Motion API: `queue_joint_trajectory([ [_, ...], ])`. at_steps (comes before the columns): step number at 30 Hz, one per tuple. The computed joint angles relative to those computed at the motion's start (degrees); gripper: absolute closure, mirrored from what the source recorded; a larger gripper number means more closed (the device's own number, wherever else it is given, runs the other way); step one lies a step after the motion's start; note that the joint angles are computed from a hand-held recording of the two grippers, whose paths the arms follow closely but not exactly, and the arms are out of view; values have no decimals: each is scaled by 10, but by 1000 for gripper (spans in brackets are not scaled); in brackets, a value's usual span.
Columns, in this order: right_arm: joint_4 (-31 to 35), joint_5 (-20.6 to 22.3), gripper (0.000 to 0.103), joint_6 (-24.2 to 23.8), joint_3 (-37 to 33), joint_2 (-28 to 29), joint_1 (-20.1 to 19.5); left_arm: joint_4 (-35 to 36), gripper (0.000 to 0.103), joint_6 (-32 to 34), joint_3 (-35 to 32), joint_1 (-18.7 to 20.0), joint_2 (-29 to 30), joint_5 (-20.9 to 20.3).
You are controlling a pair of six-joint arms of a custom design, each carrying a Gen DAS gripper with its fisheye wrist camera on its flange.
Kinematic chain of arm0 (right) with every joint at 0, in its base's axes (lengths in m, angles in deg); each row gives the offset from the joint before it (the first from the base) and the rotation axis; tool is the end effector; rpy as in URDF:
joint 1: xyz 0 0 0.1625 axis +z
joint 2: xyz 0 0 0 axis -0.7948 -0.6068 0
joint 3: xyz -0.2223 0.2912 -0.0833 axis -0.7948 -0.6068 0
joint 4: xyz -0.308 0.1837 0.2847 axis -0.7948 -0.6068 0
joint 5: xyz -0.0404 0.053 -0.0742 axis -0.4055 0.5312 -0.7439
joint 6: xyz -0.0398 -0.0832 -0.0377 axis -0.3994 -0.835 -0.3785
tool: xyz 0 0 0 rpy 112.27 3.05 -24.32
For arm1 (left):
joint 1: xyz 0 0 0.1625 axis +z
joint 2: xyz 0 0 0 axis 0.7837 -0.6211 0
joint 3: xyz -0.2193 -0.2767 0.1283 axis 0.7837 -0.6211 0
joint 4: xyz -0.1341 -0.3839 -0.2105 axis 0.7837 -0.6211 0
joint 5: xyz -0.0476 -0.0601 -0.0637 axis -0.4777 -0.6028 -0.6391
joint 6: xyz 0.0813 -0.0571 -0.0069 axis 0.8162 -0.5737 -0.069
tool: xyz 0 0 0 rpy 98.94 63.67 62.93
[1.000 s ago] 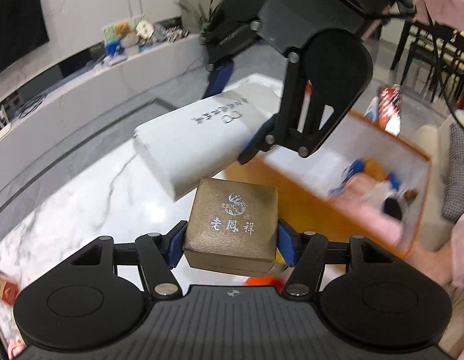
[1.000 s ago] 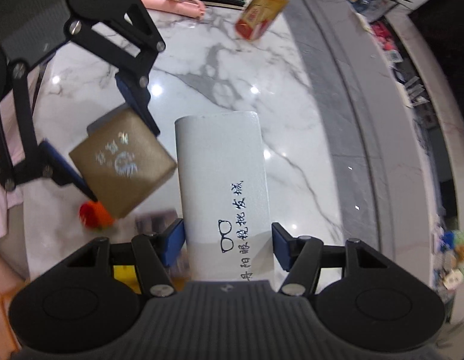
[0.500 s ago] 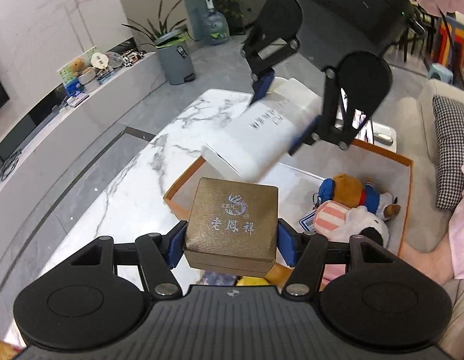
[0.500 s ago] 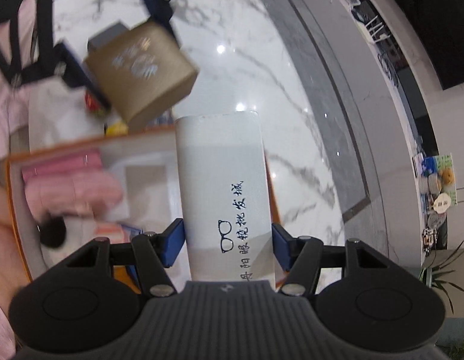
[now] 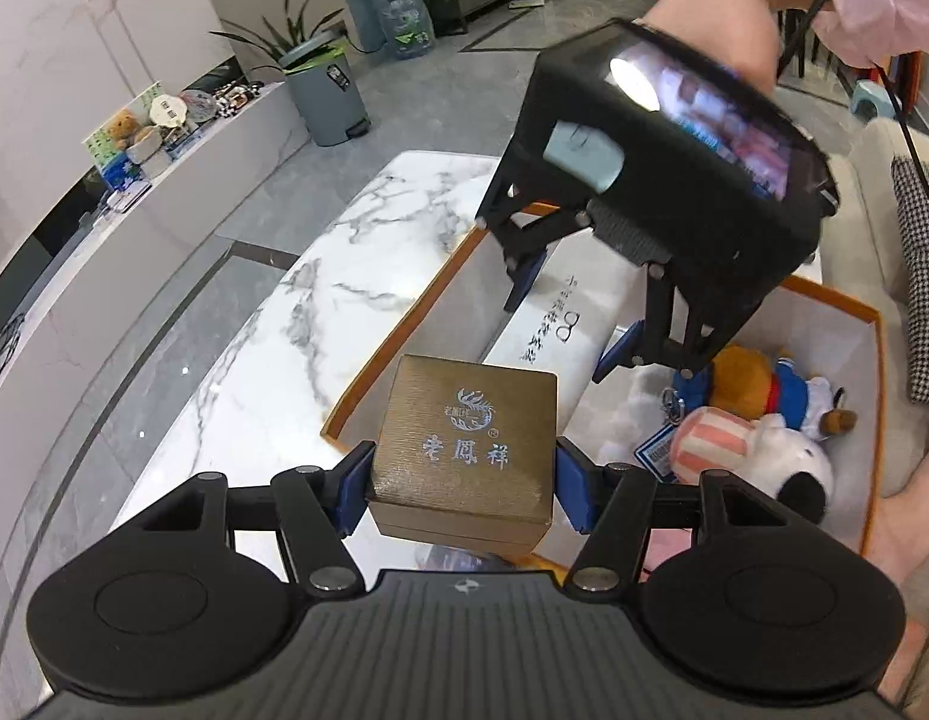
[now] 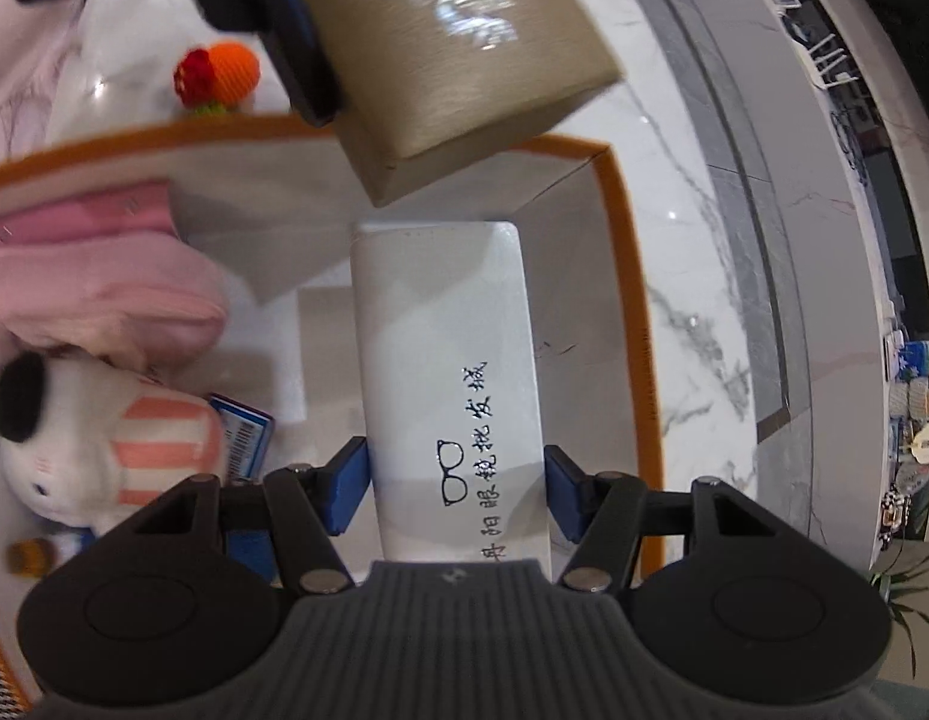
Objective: Organize objects
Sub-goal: 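Lift and carry the brown box and white box over the orange box, then lower the white box and brown box into the orange box, open both grippers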
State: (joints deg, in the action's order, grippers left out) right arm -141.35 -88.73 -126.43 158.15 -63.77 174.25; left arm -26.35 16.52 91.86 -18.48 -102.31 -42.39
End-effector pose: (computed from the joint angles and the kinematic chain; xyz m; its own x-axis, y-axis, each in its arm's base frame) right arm 0.3779 -0.4639 0.0154 0.5627 -0.8252 -0.0498 -0.6765 -0.4943 0.5460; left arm -0.1510 -0.3380 0.2643 -0.3340 0.6620 -0.6710 0.8533 0.5148 0.0832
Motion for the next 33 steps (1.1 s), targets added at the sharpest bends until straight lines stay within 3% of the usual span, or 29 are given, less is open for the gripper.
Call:
queue_joint_trajectory([
  [9, -27, -3, 40, -47, -14, 44, -31, -71, 32, 45, -10, 40, 57, -19],
  [20, -52, -8, 40, -59, -22, 69, -43, -93, 32, 83, -20, 61, 98, -21],
  [28, -38, -18, 37, -28, -27, 63, -44, -123, 32, 127, -19, 73, 121, -26],
  [33, 42, 5, 39, 76, -47, 49, -45, -120, 32, 131, -26, 76, 135, -23],
])
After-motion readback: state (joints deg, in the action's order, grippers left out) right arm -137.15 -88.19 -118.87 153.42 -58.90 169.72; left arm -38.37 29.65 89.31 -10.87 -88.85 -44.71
